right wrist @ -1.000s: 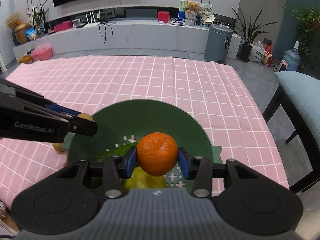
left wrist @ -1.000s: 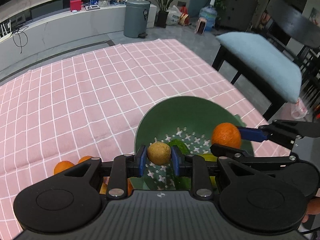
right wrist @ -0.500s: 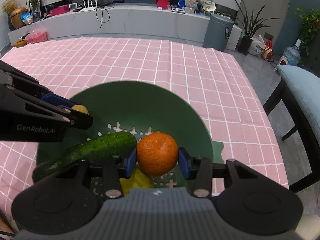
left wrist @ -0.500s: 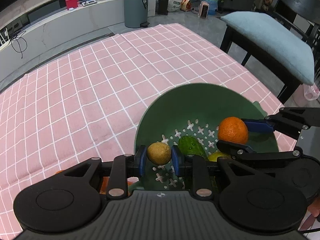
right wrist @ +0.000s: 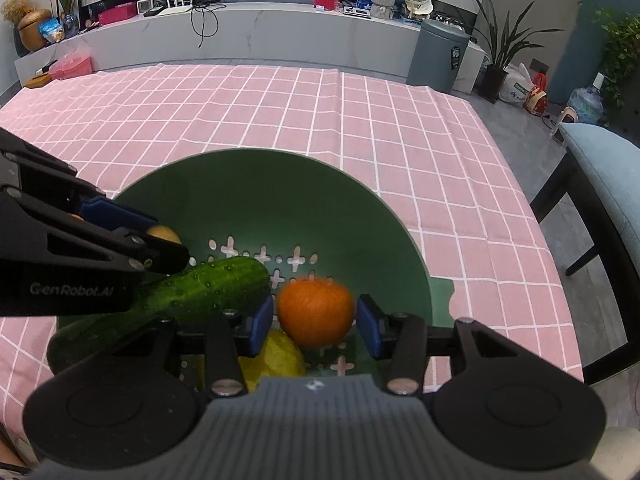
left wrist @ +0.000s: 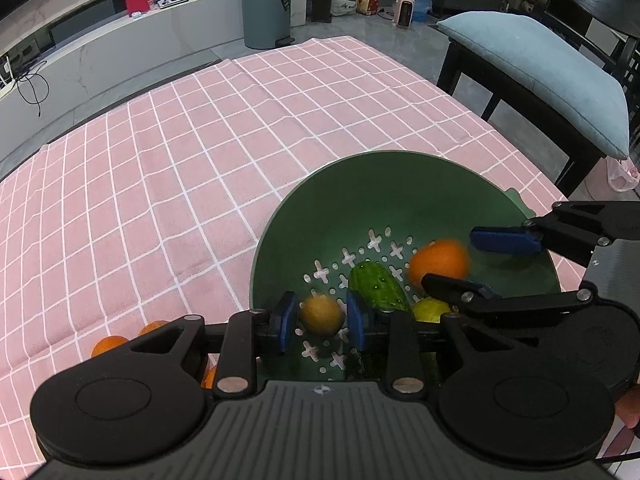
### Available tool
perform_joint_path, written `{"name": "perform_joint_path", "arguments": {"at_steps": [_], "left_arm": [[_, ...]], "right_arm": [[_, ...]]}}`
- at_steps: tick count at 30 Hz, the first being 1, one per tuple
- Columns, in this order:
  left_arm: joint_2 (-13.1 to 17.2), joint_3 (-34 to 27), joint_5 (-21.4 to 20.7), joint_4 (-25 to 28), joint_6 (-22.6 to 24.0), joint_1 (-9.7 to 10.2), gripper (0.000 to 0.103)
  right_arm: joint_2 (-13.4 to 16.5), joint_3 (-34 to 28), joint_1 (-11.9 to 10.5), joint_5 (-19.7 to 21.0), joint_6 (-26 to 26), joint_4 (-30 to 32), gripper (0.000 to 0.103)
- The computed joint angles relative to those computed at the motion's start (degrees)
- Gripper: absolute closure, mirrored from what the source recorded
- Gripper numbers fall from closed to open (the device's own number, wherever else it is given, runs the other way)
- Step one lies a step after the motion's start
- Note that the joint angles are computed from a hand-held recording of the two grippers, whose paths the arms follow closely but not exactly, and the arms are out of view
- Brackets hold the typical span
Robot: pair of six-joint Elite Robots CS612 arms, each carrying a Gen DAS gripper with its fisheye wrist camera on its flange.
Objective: Organize fruits
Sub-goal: 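Carry the kiwi and orange into the colander and open both tools, then withdraw both tools from the colander toward the remaining oranges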
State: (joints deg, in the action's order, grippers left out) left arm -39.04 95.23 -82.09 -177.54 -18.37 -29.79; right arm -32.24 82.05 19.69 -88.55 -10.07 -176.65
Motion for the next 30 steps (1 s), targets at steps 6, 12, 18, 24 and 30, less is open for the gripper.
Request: {"name": "perform_joint_path", "arguments": {"at_steps": [6, 12, 18, 24, 30], "left_arm": [[-0.62, 0.77, 1.26, -0.39, 0.19, -0.48, 0.061], [-2.05, 3.19, 2.4, -4.33, 0.42, -0.85, 0.048], [-3.88, 6.41, 2.46, -8.83, -0.43, -0.98, 0.048], [-5.67, 9.73, 1.44, -12.73, -1.46, -0.57, 0.048], [-7.03, 12.29, 2.16, -14.79, -2.04, 0.06, 0.048]], "right_arm": [[-0.49, 0.94, 0.39, -1.29, -1.92, -1.68, 0.048], [-1.73, 3.14, 0.53, -1.98, -1.08, -5.66, 0.044], [-2.93, 5.07, 0.72, -0.78, -0.16, -8.98, 0.044], [-3.78, 6.22, 0.98, 2.58, 1.95, -10.54, 0.043], [-3.9, 6.55, 1.56, 5.35, 0.53, -11.6, 0.043]]}}
